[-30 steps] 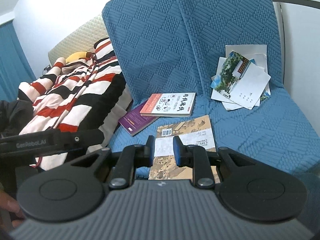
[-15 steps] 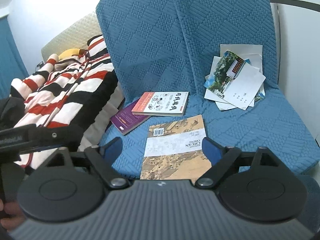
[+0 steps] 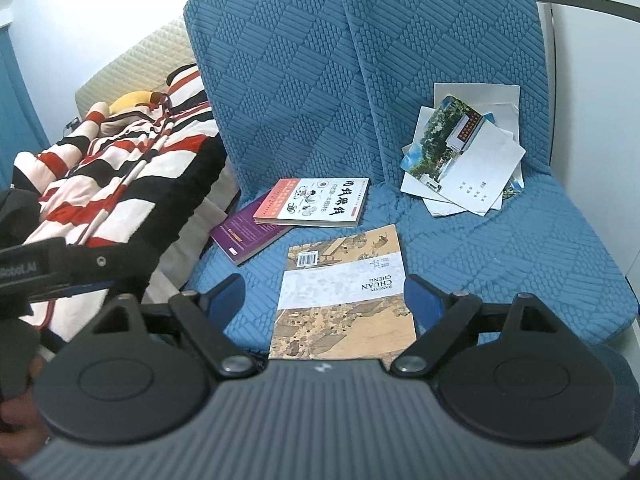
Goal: Organize objects
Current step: 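Withdraw the left tool and move toward the orange-and-white book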
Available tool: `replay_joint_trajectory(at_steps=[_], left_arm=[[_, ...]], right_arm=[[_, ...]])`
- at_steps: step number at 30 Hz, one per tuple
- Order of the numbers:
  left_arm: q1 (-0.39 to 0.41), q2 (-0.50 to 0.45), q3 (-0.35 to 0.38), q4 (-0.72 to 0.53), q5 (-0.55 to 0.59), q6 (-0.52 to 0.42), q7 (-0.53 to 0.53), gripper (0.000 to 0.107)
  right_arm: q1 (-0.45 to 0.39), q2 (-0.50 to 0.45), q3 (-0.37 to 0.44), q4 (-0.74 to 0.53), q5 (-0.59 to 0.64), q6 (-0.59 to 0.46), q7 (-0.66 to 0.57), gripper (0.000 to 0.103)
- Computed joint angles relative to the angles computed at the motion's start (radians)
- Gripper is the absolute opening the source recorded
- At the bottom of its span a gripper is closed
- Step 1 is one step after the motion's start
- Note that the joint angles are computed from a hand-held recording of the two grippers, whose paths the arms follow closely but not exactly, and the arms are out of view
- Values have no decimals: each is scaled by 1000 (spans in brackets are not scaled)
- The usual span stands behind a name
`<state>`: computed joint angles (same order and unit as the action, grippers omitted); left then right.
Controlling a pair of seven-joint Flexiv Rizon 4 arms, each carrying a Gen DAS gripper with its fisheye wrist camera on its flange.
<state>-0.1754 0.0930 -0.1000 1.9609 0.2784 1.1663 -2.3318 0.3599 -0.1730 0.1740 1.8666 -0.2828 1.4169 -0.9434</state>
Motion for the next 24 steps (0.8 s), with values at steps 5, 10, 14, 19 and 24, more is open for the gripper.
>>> replay_joint_trajectory(at_steps=[5,10,14,19,24], left_arm=[[0,-28,-2,-13,13,12,-6,102],[-8,-74,11,-24,21,50,-20,102],[-18,-116,30,-38,36,74,-49,102],[-33,-159,60,-57,71,100,-109,102],[-41,-208,95,-77,78,129,-134,102]], right_arm=[[5,-12,-13,2,-17,6,15,88],[14,-45,-41,6,-61,37,56,88],[20,-89,-62,-14,-86,39,60,88],[15,-126,-60,-46,-88,28,53,88],[51,-155,-117,-69,-133,58,93,88]])
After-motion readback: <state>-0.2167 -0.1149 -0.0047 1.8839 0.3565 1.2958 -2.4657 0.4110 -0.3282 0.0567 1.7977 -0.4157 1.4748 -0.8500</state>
